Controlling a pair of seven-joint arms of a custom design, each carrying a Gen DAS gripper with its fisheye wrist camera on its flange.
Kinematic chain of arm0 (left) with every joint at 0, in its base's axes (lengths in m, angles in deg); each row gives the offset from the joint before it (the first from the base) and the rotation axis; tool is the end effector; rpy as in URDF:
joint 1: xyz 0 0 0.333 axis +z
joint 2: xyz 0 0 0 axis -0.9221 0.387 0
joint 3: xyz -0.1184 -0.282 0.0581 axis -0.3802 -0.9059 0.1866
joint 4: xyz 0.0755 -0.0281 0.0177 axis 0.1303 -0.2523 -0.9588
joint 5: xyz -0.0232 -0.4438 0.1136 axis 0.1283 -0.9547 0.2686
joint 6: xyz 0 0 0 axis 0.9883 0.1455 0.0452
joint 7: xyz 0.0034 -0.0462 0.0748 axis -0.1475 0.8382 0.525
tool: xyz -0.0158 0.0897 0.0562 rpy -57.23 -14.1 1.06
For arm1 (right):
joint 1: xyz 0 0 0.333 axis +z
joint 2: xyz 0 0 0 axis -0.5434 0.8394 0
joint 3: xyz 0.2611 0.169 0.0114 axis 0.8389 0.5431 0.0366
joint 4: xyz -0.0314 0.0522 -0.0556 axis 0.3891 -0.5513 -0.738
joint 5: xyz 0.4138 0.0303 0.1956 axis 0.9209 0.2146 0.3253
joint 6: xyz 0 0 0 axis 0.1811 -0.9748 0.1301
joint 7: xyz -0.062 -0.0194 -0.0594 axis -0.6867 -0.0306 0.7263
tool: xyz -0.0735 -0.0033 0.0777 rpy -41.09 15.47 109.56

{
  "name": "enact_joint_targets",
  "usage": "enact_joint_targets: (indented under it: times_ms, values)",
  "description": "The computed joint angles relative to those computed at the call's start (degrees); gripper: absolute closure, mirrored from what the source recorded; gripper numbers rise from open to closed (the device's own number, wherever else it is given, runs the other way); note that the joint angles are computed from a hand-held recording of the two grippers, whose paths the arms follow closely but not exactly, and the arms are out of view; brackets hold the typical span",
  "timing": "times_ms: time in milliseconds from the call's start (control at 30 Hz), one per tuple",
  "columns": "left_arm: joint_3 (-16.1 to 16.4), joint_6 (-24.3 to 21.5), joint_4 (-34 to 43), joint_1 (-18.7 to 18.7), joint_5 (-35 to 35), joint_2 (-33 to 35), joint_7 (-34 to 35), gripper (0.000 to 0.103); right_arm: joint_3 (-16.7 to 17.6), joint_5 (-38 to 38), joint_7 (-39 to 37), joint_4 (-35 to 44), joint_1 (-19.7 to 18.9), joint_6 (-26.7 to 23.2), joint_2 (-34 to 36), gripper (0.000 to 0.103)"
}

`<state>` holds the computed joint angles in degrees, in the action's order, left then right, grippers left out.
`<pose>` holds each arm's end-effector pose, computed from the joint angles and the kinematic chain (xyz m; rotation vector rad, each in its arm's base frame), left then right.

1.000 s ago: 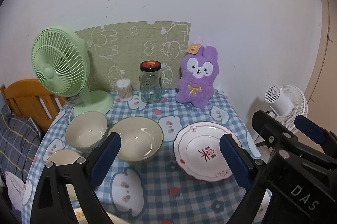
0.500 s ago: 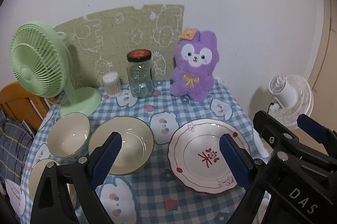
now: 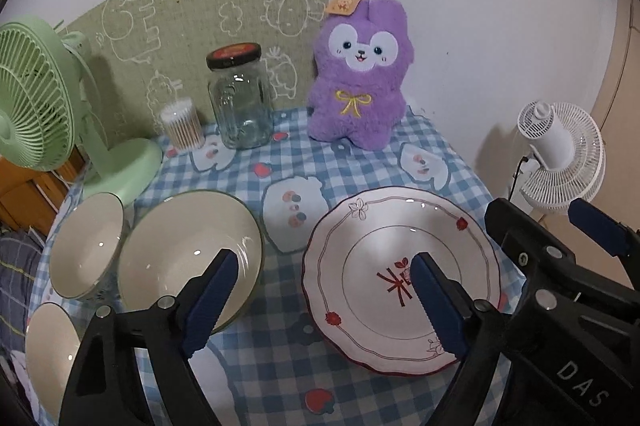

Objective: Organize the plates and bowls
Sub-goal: 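Close both grippers on the rim of the red-rimmed white plate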

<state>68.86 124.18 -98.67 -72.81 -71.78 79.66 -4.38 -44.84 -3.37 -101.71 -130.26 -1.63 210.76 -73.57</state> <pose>0.5991 -0.1703 0.4018 -1.6366 1.9687 -0.7748 0.5888 0.4058 0.4057 -1.5216 1.8609 -0.8237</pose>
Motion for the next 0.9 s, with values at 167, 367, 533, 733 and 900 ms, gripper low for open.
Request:
enact_joint_targets:
  times_ms: [167,367,533,733,900]
  values:
    - [-0.30,-1.33,0.97,-0.48,-4.76,1.57,4.55,0.022,-0.25,1.50,-0.33,-0.01,-0.46,0.46,0.93,0.014]
    - [0.61,-2.35,2.15,-1.72,-6.12,3.63,5.18,0.032,-0.61,2.75,-1.28,0.04,-0.50,0.53,1.71,0.015]
    - [0.17,-3.75,2.87,-1.71,-11.60,4.89,9.80,0.046,-0.78,4.08,-2.60,0.39,-0.45,0.11,2.49,0.015]
    - [1.50,-5.63,4.17,-3.04,-9.06,6.36,7.86,0.052,-1.04,6.49,-4.62,1.23,-0.61,0.29,4.01,0.023]
    - [2.26,-6.07,4.88,-3.31,-6.35,6.93,5.83,0.057,-1.54,8.46,-5.46,1.54,-0.50,0.46,5.02,0.032]
